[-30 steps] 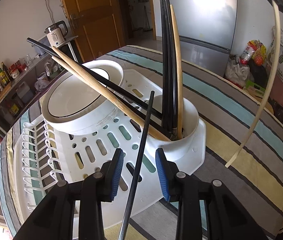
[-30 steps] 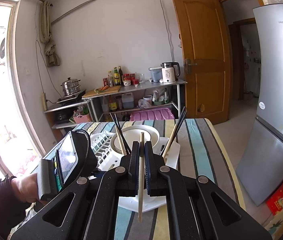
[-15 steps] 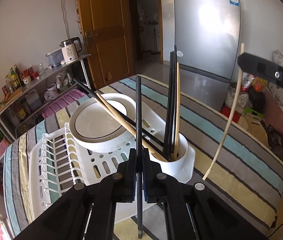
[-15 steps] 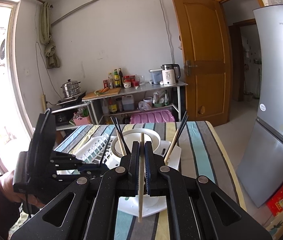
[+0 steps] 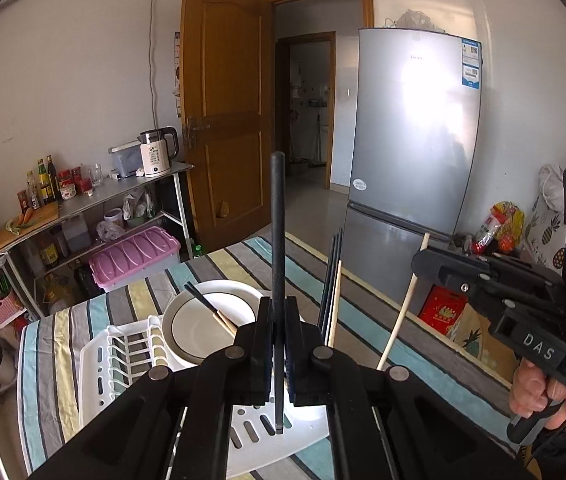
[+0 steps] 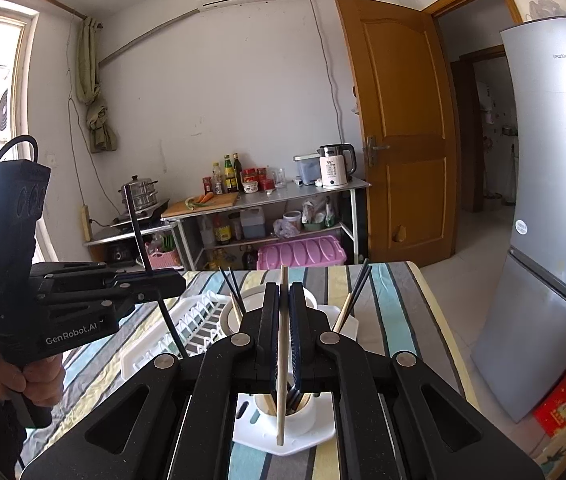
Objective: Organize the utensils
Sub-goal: 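Lower both chopsticks into the white cup and open both tools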
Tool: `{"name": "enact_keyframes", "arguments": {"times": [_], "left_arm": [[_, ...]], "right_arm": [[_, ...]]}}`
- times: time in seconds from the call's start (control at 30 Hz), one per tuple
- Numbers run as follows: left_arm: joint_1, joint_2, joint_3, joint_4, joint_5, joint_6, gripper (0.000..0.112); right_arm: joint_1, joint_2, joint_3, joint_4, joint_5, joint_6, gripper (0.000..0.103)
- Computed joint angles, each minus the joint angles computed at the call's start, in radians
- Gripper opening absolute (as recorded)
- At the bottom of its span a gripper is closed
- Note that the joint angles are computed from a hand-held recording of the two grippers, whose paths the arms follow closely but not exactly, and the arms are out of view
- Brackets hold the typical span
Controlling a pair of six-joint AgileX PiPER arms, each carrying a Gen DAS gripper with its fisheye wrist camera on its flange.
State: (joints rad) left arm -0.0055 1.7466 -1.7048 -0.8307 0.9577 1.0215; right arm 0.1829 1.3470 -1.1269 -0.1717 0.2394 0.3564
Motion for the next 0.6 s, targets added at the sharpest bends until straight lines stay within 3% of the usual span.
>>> {"name": "enact_keyframes", "arguments": {"times": [0.27,0.6], "left_arm": [[-0.049,0.099,-0.123,-0.004,0.003,-0.114,0.005],[-0.074,0.193,-0.114,0.0,-0.043,-0.123,0.005]], "right_arm": [[-0.01,0.059,-0.065,-0.055,-0.028,0.055,0.005],[-0.042,0.155,-0.078,0.0,-0.055,0.011,0.005]]}}
